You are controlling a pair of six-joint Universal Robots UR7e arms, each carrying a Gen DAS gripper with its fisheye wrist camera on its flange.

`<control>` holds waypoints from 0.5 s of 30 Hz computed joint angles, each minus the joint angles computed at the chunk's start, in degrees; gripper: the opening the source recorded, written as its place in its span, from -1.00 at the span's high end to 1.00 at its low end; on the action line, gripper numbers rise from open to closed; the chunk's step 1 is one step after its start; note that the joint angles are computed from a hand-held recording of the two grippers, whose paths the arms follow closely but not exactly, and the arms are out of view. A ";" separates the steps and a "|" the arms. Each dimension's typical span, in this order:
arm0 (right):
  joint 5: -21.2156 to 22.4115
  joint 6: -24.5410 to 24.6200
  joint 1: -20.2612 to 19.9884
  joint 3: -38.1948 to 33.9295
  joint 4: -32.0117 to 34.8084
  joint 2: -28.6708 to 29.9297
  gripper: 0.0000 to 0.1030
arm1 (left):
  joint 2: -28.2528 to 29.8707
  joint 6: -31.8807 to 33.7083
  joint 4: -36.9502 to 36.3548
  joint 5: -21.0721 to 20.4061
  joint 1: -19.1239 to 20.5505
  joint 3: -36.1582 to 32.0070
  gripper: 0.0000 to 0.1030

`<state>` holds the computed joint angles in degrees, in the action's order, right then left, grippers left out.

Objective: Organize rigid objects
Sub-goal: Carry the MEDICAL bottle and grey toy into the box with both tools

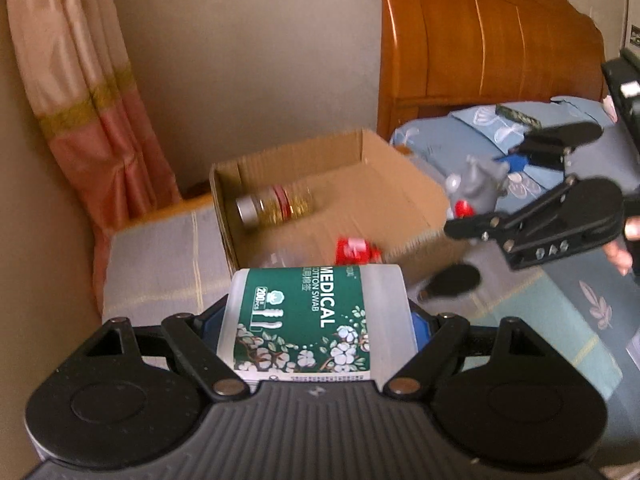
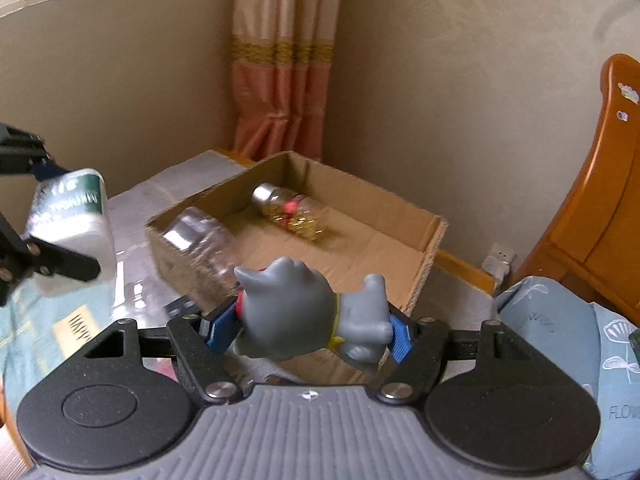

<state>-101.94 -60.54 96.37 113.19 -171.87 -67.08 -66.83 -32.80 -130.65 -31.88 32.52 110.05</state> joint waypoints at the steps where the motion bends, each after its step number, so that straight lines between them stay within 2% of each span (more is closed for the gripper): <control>1: -0.07 0.28 0.01 -0.71 0.29 0.45 -0.50 | 0.53 1.62 -0.89 0.35 0.31 -0.85 -0.60; 7: -0.34 2.41 0.04 -4.07 1.53 2.97 -0.53 | 3.61 7.33 -3.76 1.69 2.06 -5.08 -0.60; 10: 0.59 2.80 -0.34 -3.86 -0.75 3.33 -0.97 | 4.87 8.58 -4.49 2.01 2.82 -6.50 -0.60; 12: 2.19 3.62 -0.87 -3.53 -0.02 2.66 -1.00 | 5.50 9.30 -4.81 1.77 3.27 -7.33 -0.60; 15: 1.91 4.39 -1.13 -2.42 -0.51 1.77 -1.00 | 6.56 10.26 -4.48 1.69 3.80 -8.71 -0.60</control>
<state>-100.03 -56.15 95.24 110.77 -172.38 -65.31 -60.27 -22.54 -135.13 -30.19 36.31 101.34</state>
